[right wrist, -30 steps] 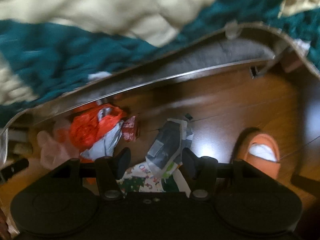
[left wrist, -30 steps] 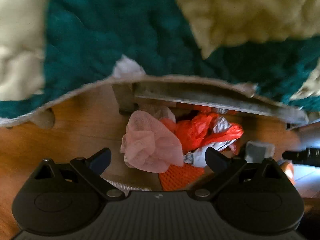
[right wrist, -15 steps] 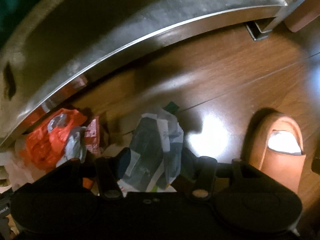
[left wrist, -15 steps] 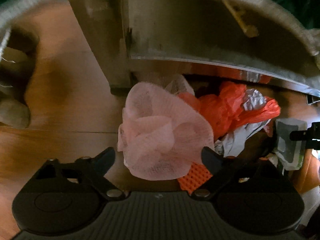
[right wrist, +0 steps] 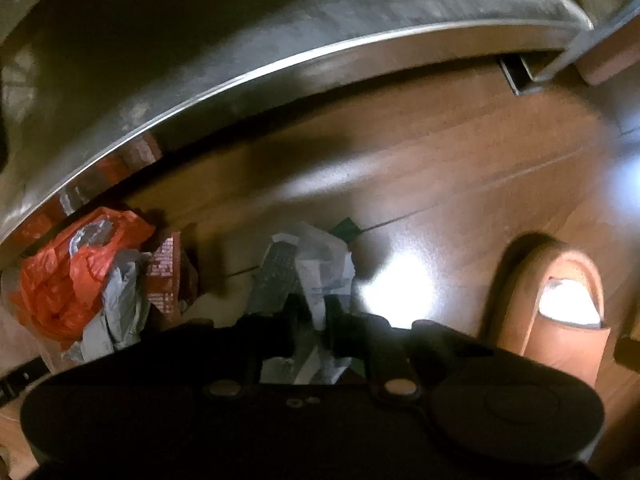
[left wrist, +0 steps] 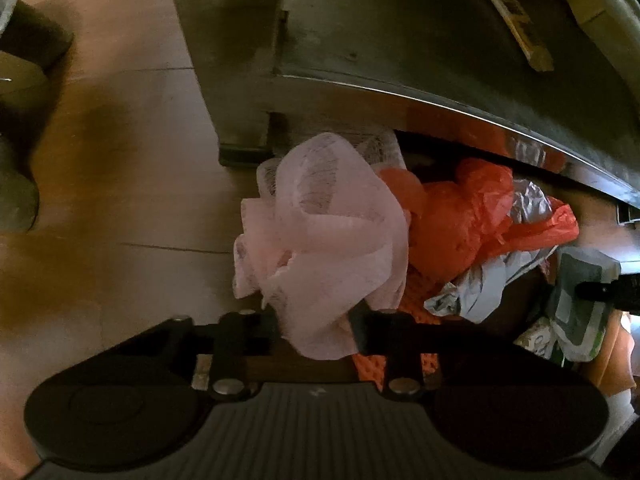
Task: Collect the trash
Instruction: 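Grasp the pink mesh bag with the left tool while the right grasps a grey packet, then carry the pink mesh bag and grey packet up above the wastebasket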
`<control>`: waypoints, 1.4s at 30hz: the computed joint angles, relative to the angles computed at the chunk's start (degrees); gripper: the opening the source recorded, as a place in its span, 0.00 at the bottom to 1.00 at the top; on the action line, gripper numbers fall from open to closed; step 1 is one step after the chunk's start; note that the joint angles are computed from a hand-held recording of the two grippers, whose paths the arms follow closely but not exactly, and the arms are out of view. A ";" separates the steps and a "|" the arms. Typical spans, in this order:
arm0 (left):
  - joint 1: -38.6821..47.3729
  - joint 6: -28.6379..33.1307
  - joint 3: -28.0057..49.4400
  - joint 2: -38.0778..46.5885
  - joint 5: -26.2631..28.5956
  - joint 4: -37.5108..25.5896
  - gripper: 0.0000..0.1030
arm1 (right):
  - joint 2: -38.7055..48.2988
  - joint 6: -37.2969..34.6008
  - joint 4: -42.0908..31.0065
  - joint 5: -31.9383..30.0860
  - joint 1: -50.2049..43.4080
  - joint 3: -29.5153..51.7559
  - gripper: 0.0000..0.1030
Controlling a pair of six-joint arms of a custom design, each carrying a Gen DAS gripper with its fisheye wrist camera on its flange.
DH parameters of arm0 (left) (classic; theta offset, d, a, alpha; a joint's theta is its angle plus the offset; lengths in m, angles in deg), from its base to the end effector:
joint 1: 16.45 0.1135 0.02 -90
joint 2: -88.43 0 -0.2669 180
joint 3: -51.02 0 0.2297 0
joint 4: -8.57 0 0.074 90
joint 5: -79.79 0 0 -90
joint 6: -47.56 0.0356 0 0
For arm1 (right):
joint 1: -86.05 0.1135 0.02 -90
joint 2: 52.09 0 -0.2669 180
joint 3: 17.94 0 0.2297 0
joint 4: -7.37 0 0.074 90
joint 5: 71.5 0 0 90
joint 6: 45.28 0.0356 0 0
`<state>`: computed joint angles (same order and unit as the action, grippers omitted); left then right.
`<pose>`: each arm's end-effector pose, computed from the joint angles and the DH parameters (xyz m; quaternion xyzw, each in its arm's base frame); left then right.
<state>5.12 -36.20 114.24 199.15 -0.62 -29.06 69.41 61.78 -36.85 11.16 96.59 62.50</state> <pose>0.2615 0.0970 0.0851 -0.1293 0.9872 -0.0709 0.0612 0.3351 0.0670 0.0813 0.0541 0.9956 0.0719 0.0247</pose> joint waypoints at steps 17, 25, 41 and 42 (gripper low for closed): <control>-1.72 -5.46 1.77 -18.65 -1.71 -19.34 0.12 | -22.15 3.25 -9.01 1.52 3.81 -4.42 0.03; 0.36 -5.37 7.53 -29.88 -0.92 -33.37 0.10 | -35.12 4.00 -17.47 -1.30 5.02 -3.27 0.02; 5.14 2.27 36.81 -48.05 6.64 -64.65 0.08 | -54.61 -10.74 -42.51 -10.26 2.33 18.18 0.02; 6.66 3.65 40.60 -47.94 8.40 -66.78 0.08 | -54.85 -12.08 -43.91 -10.88 1.44 20.15 0.02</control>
